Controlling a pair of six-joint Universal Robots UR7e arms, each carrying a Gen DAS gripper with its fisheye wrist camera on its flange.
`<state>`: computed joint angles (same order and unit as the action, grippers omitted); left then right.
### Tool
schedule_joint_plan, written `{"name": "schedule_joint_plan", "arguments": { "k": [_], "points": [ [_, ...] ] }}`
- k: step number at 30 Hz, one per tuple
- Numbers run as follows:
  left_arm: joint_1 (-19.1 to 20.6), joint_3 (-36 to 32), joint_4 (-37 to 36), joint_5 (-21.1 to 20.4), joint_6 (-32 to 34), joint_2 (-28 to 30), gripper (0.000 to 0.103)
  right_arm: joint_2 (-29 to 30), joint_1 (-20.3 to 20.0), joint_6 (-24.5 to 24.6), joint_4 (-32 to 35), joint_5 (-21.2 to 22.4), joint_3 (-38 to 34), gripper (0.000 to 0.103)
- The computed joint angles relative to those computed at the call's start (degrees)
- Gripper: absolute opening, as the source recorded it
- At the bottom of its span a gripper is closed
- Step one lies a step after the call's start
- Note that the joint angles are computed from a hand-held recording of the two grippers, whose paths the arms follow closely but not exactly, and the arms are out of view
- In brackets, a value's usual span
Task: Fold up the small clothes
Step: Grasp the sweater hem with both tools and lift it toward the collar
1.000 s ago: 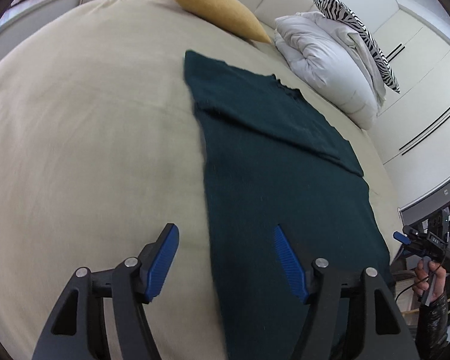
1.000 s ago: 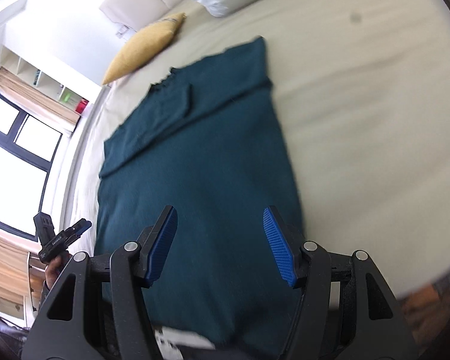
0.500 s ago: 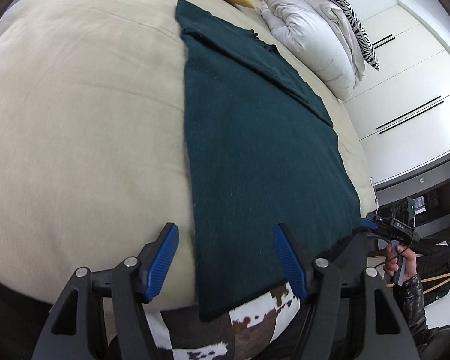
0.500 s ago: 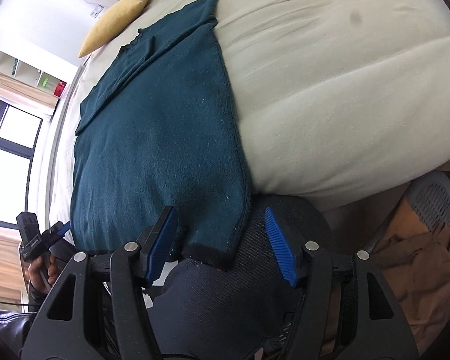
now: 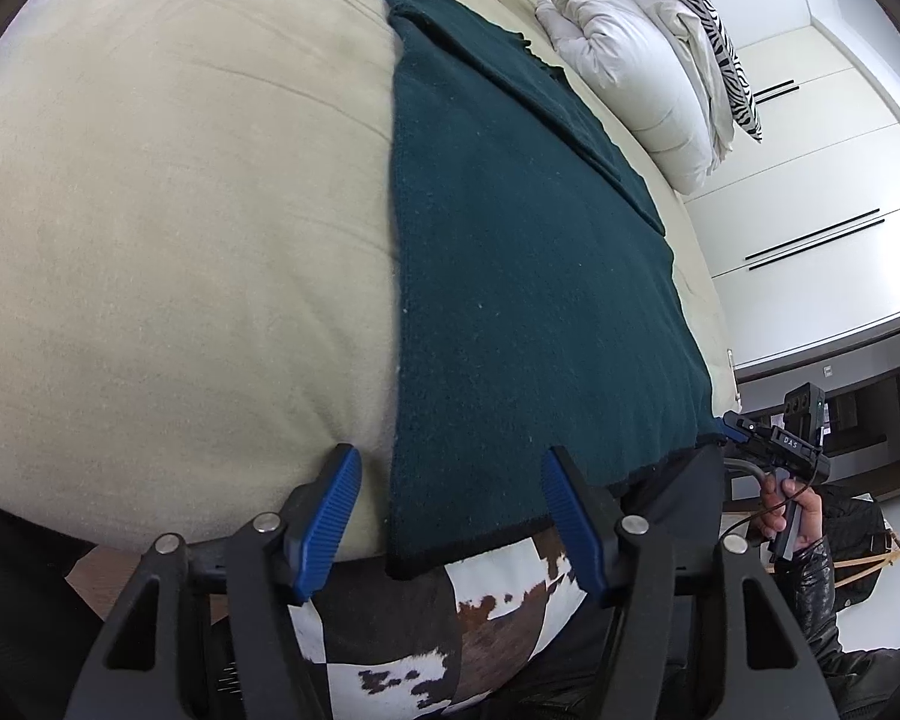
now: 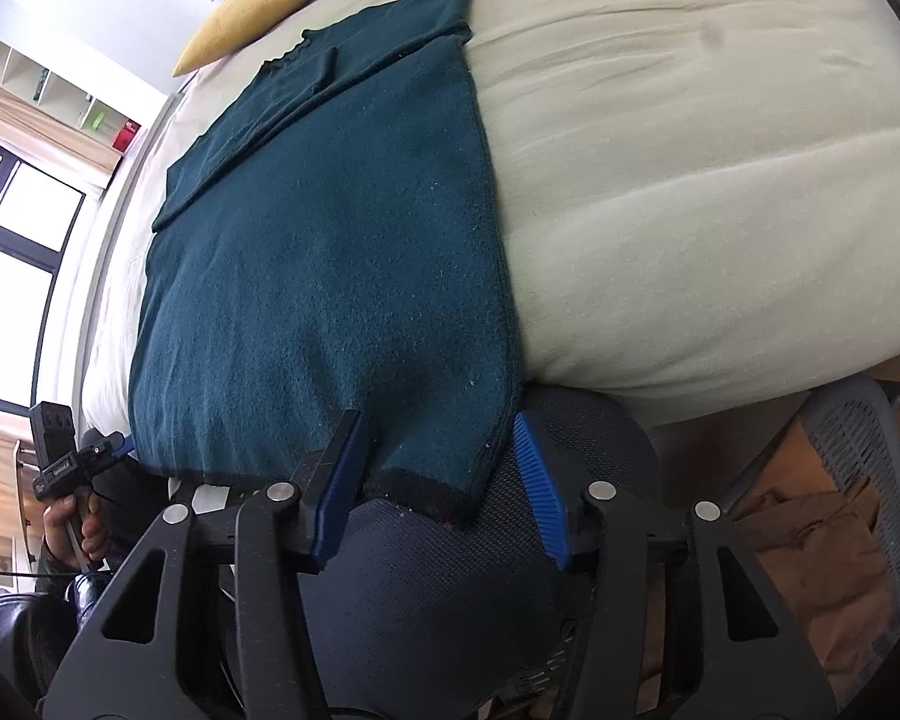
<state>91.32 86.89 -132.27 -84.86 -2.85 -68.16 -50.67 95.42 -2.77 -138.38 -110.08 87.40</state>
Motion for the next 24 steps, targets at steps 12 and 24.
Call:
{"name": "schedule_joint_plan", "arguments": {
  "k": [12,24],
  "points": [
    [-0.1,-0.3,2.2,1.0,0.8,0.3,0.038,1.6,1.1,-0.7,6.5,-3.4,-3.7,0.044],
    [-0.7,0.4,3.1,3.0,2.2,0.0,0.007,2.2,1.9,-1.2,7.9,-6.7,-4.4,0.017]
  ]
}}
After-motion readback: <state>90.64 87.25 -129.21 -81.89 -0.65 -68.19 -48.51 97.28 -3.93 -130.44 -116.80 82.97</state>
